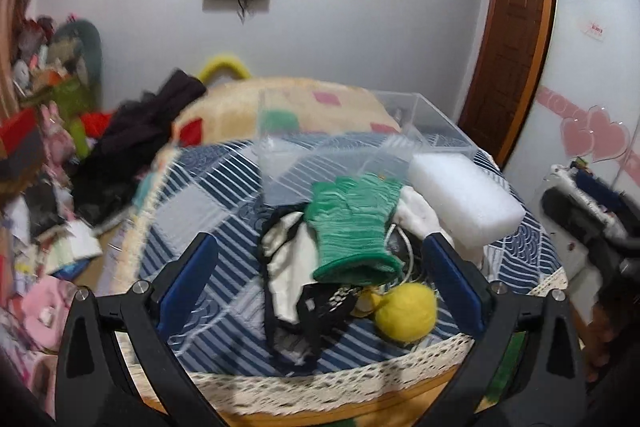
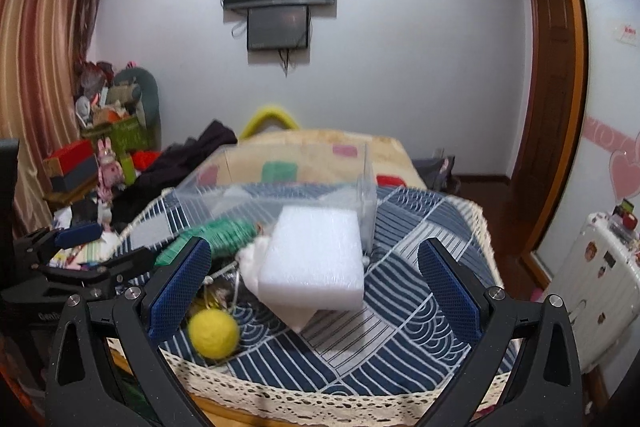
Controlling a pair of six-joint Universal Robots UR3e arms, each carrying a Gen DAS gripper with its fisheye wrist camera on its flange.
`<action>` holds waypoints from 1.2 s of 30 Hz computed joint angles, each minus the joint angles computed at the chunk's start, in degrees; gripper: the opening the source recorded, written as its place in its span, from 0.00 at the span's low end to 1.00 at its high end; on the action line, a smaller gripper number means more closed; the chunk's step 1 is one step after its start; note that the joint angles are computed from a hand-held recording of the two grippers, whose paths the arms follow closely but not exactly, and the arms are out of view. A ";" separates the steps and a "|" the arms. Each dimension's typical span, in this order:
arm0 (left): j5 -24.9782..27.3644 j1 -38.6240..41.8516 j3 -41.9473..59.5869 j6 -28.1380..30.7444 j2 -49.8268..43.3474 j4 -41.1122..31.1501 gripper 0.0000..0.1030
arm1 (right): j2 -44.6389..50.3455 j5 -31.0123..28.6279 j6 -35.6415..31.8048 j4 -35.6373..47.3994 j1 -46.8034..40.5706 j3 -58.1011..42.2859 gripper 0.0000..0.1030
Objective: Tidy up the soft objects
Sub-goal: 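Grasp the green knit glove with the left tool while the right tool grasps the white foam block, then carry the glove and foam block into the clear box and open both tools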
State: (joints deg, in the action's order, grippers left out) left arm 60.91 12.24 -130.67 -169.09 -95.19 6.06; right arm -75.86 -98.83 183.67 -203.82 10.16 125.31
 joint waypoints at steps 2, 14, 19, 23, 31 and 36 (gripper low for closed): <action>0.74 -1.63 2.82 -0.30 -2.83 -0.56 1.00 | 0.77 2.17 0.12 1.40 -1.33 -0.56 1.00; 4.40 -7.54 16.11 0.14 -16.61 -1.70 0.78 | 4.25 9.26 2.09 10.81 -5.92 -4.77 1.00; 2.39 -7.25 17.01 1.22 -18.97 -2.10 0.54 | 5.43 7.75 1.37 8.24 -4.90 -4.96 0.91; 1.18 -7.28 14.87 2.39 -18.14 0.24 0.37 | 5.83 6.45 -0.79 6.68 -4.02 -4.98 0.78; -1.81 -5.04 8.25 3.53 -12.57 2.12 0.22 | 5.14 5.63 -1.65 5.49 -3.29 -5.12 0.78; -3.72 -2.21 4.15 3.83 -8.05 3.23 0.22 | 2.92 6.69 -2.53 4.51 -3.50 -3.05 0.78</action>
State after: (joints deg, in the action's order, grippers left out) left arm 57.19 10.03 -126.51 -165.26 -103.23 9.28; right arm -72.94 -92.13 181.14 -199.31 6.66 122.27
